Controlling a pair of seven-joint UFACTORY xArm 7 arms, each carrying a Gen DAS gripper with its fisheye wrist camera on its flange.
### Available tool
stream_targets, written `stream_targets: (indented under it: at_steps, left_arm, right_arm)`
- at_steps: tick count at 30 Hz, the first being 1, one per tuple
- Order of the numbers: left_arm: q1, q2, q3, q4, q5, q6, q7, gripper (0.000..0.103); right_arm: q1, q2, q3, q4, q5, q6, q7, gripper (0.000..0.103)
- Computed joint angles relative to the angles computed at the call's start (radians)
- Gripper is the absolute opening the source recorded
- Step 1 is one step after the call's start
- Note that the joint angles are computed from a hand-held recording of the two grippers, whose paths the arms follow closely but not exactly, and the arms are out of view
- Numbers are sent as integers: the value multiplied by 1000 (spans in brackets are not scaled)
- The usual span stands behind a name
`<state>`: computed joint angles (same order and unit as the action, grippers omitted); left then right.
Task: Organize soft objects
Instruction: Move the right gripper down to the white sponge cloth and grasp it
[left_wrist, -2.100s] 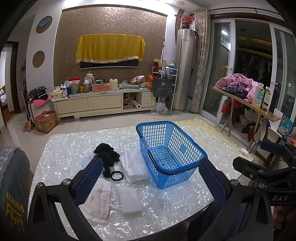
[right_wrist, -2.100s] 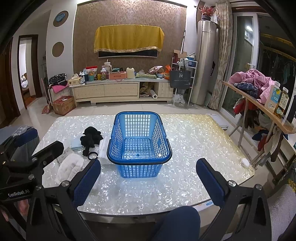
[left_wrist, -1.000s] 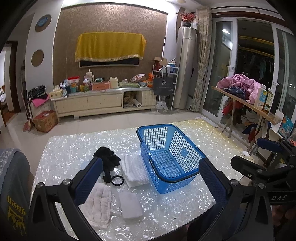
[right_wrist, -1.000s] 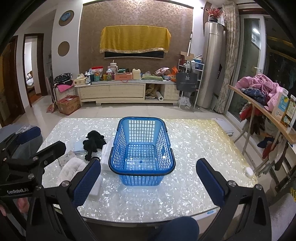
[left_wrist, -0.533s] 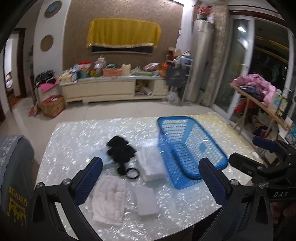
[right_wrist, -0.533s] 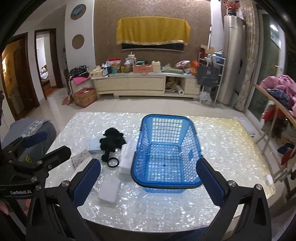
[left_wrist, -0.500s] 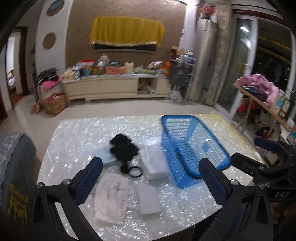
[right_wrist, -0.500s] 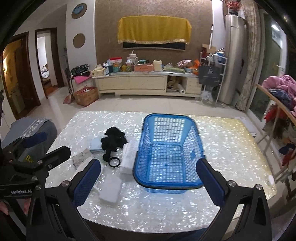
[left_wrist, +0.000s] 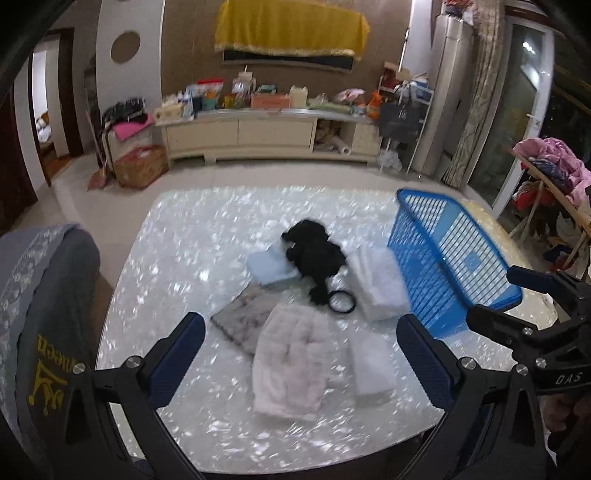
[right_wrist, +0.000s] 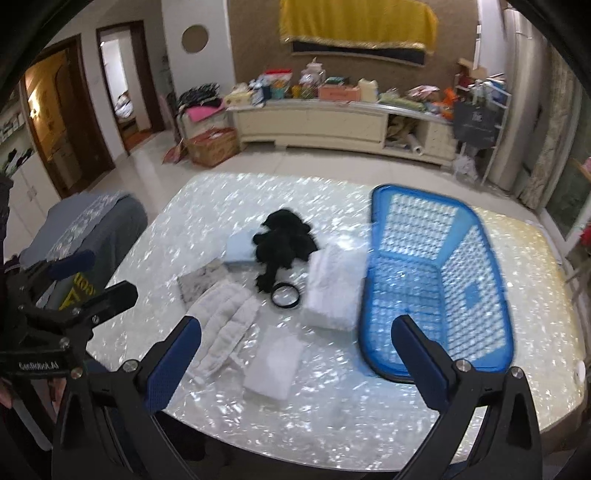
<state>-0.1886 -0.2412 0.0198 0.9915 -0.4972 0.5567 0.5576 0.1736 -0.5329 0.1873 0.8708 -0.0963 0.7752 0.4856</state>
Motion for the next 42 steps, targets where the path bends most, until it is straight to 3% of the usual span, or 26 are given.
stream_targets:
  at_steps: [15,18,22,28,37,42]
  left_arm:
    - [73,120,-19,-9,113,33,-55,103]
    - [83,166,-8,28,52,107,7,103]
    - [94,190,-32,13,86,60,29,103]
    - [103,239,-49,37,70,104,100,103]
    - [103,293,-74,59,115,91,80,103]
    - [102,309,-80,65,147,86,77,103]
  right_arm:
    - [78,149,-33,66,125,55,-99,103]
    - [83,177,-39,74,145,68,-109,103]
    - [78,219,-35,84,147,86,-96,103]
    - [73,260,-57,73,195,106,-86,102]
    - [61,332,-53,91,164,150,-33,96]
    - [62,362,-43,104,111,179,2,81]
